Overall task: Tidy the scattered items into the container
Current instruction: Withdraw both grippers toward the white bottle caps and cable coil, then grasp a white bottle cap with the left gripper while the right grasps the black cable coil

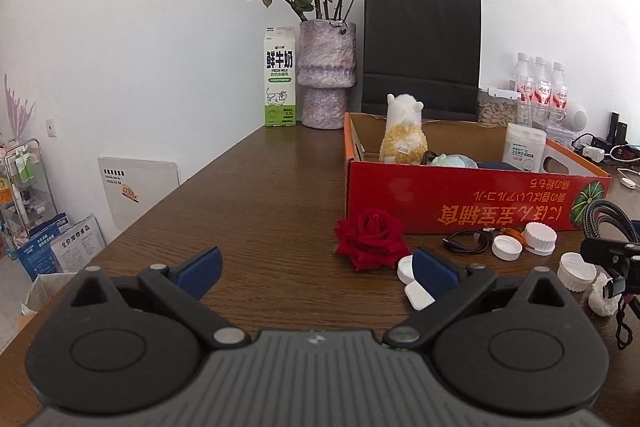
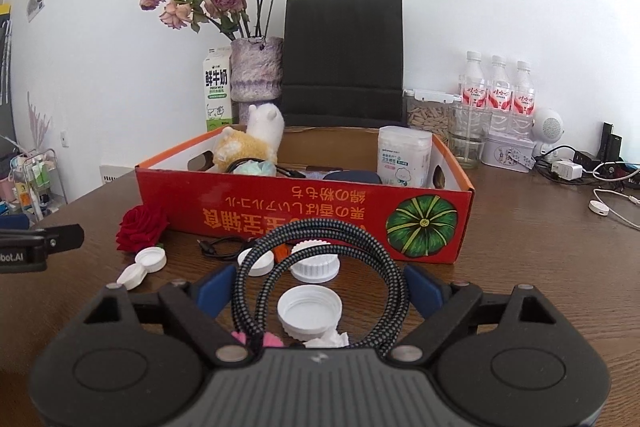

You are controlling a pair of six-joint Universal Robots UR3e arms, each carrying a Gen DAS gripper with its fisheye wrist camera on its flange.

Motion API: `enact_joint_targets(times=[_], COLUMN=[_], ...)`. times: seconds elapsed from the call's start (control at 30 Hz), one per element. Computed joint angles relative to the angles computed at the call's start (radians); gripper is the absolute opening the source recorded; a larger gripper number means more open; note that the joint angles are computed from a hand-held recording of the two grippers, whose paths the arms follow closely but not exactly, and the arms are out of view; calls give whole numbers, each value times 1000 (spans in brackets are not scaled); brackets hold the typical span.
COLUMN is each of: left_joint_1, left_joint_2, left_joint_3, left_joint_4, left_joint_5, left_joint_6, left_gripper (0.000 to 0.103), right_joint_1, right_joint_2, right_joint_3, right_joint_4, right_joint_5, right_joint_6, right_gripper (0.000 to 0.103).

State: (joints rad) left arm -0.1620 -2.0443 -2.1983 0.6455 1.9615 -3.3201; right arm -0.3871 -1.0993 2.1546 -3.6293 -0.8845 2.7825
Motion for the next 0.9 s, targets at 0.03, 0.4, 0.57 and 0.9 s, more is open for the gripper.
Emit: enact_joint_targets(times=[0.03,0.4,0.57,0.9], left_joint_1=[-10,-65,-60,-11], left_joint_2=[-4,-34,-44,-28], left_joint_3=[10,134,202,220], left_joint_4=[-11,-175,-282,-380], left_joint_5=[5,-20,-68,-194], left_joint_6=[1,26,17,-39], left_gripper=[103,103,85,29], right_joint_1=[-11,-88,-98,-99], right_joint_2=[3,18,21,23], right_joint_3=[2,3,2,19], right_joint_4=[-8,-35,-36,-72], right_joint_5=[8,55,68,74], right_joint_6=[4,22,26,20], right_gripper=[89,89,89,89])
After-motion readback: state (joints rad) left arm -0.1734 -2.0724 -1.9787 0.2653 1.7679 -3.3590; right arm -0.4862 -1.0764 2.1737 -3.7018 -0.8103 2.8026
